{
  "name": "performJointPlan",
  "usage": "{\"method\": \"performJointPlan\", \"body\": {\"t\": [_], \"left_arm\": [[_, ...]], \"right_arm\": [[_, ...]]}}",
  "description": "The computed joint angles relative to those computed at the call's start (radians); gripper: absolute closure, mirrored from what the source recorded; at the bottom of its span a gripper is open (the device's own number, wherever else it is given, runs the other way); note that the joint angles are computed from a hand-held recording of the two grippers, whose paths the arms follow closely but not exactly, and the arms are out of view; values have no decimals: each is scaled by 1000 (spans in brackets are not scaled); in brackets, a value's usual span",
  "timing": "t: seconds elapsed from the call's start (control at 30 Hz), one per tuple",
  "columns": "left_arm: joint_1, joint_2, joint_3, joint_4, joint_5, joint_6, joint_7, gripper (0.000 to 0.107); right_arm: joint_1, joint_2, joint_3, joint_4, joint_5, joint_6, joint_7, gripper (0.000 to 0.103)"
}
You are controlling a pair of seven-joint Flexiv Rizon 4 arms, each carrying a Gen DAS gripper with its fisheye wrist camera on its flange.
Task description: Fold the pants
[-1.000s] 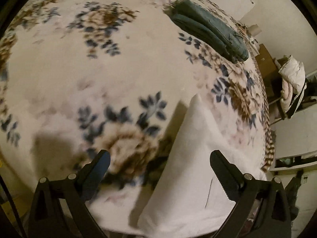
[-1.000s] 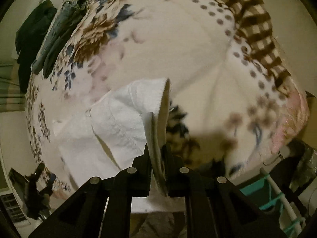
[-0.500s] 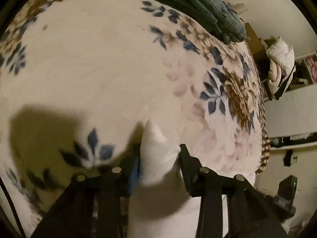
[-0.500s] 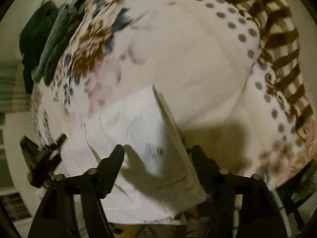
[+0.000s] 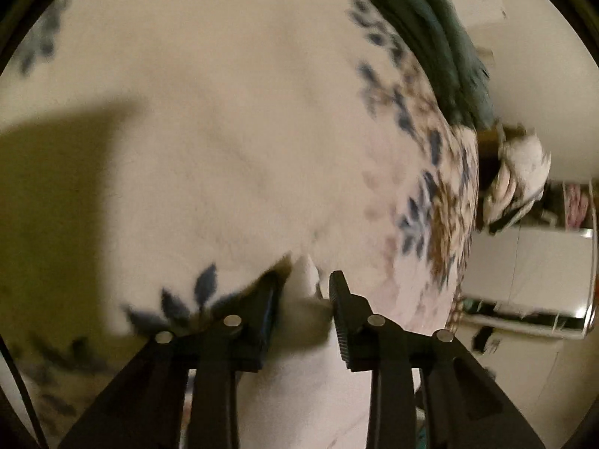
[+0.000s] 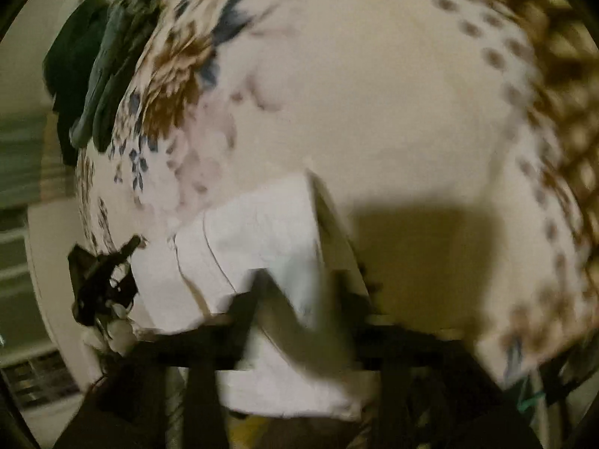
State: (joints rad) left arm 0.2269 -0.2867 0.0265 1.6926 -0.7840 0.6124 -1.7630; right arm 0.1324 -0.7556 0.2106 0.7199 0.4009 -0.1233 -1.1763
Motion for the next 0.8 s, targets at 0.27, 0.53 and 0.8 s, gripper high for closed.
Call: {"method": "performJointPlan", "body": {"t": [0.27, 0.53, 0.8], "left_arm": [[-71, 134, 30, 46, 218, -55, -6, 21], [-116, 196, 33, 192, 134, 4, 7, 5], [-117, 183, 30, 181, 104, -28, 27, 5]], "right_arm": [[-36, 162, 3, 323, 46, 92, 12, 61], [-25, 254, -20, 401, 1, 87, -43, 85], [-90, 293, 6, 503, 221, 162, 44, 33]]}}
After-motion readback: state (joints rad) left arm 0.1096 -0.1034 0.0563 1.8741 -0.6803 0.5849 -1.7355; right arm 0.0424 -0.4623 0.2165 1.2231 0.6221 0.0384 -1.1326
